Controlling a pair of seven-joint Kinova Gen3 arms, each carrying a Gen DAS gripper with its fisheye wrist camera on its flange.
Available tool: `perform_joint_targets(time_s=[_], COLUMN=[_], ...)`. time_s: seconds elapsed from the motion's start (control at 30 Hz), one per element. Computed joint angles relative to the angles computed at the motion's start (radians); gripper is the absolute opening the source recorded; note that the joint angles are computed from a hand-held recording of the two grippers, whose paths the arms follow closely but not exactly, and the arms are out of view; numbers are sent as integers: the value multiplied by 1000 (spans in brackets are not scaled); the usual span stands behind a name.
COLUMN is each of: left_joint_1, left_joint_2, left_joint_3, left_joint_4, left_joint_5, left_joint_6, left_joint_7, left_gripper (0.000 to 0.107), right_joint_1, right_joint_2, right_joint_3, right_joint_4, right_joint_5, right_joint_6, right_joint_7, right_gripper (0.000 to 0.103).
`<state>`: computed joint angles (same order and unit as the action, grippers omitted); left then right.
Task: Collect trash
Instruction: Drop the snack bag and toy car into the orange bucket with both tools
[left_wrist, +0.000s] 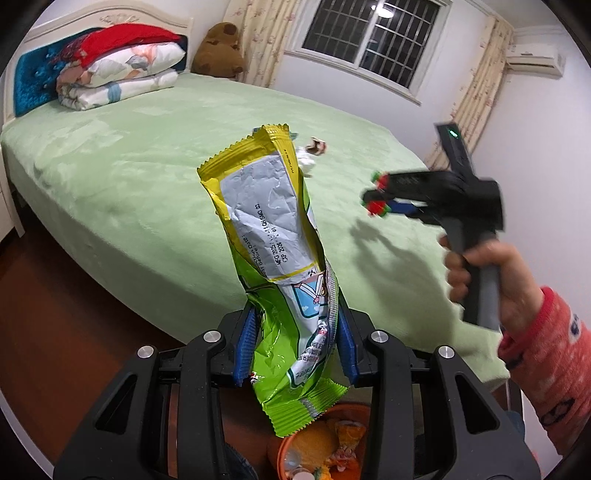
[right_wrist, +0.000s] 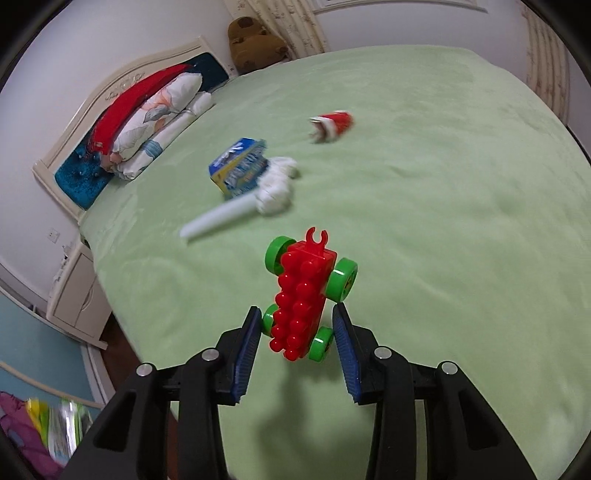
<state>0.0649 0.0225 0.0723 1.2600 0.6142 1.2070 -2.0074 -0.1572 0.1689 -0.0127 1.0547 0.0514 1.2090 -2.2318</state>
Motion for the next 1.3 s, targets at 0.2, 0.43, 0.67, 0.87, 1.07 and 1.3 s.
perform_joint_targets(time_s=[0.2,0.43,0.67,0.87,1.07,1.3], left_joint_1=[30,86,140,190,231,263], left_joint_2=[-40,-79,-103,-59,16,80], left_joint_3=[10,23,49,87,110,121], left_joint_4=[5,42,171,288,346,384], left_joint_5=[-7,-41,-124,-203,-247,-284], left_joint_6=[44,123,171,182,169,154], left_joint_7=[-5,-43,-30,42,126,205], left_gripper=[37,37,37,37,37,39], right_joint_1=[21,8,-19,-47,-80,-105], right_joint_2=[-259,-483,-601,-616,-561,-520], right_joint_3=[-22,-128,-224,-244,-189,-169], right_joint_4=[241,392,575,754,884,914], right_joint_5=[-42,-28,-85,-169,-264,-279], right_joint_6=[-31,35,50,-3,-50,-78], right_joint_7=[39,32,-16,-85,-116,-111], right_gripper=[40,40,40,40,40,38])
